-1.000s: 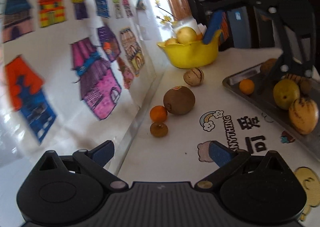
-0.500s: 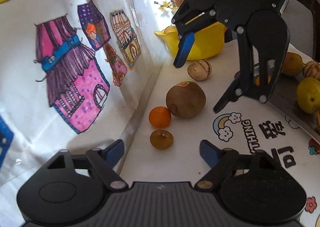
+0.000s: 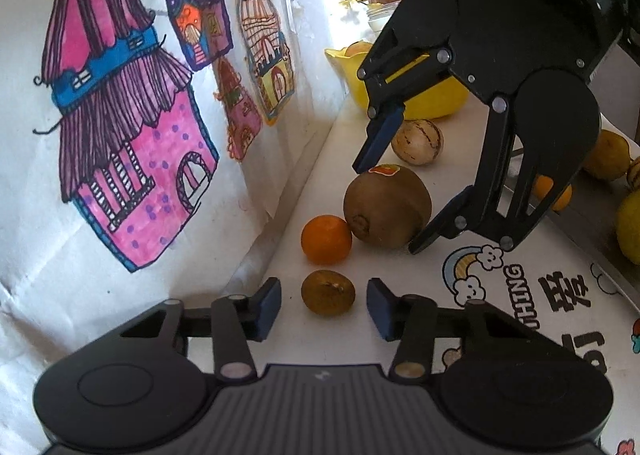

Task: Organize fruits
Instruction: 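Close the right tool on the brown kiwi while the left tool closes on a small brown fruit, then carry the kiwi in the right tool over the tray while the left tool carries the small fruit there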

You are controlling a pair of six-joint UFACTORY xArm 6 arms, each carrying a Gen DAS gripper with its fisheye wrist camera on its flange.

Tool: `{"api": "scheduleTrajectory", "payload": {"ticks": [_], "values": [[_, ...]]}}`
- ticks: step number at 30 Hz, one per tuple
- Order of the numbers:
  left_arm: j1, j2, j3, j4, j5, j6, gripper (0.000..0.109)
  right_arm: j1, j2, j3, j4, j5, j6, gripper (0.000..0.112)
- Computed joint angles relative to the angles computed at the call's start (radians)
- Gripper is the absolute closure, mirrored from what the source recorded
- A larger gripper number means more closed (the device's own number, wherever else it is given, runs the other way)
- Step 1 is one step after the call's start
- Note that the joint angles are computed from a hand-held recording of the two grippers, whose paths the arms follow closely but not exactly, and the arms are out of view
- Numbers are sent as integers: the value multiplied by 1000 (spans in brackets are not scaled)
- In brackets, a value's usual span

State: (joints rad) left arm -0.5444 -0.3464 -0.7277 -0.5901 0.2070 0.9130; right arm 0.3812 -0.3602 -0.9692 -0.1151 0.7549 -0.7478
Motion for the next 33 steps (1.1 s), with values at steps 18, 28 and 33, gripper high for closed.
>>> {"api": "scheduleTrajectory", "payload": {"ticks": [18, 28, 33], "values": [[13, -119, 104, 363, -69, -654, 77, 66, -197, 326, -575, -307, 564, 54], [30, -194, 144, 663, -63, -1110, 77, 137, -354, 400, -1073, -230, 1034, 54], [38, -240, 160, 745, -48, -1202, 77, 185, -440, 420, -1211, -146, 1155, 54]]}}
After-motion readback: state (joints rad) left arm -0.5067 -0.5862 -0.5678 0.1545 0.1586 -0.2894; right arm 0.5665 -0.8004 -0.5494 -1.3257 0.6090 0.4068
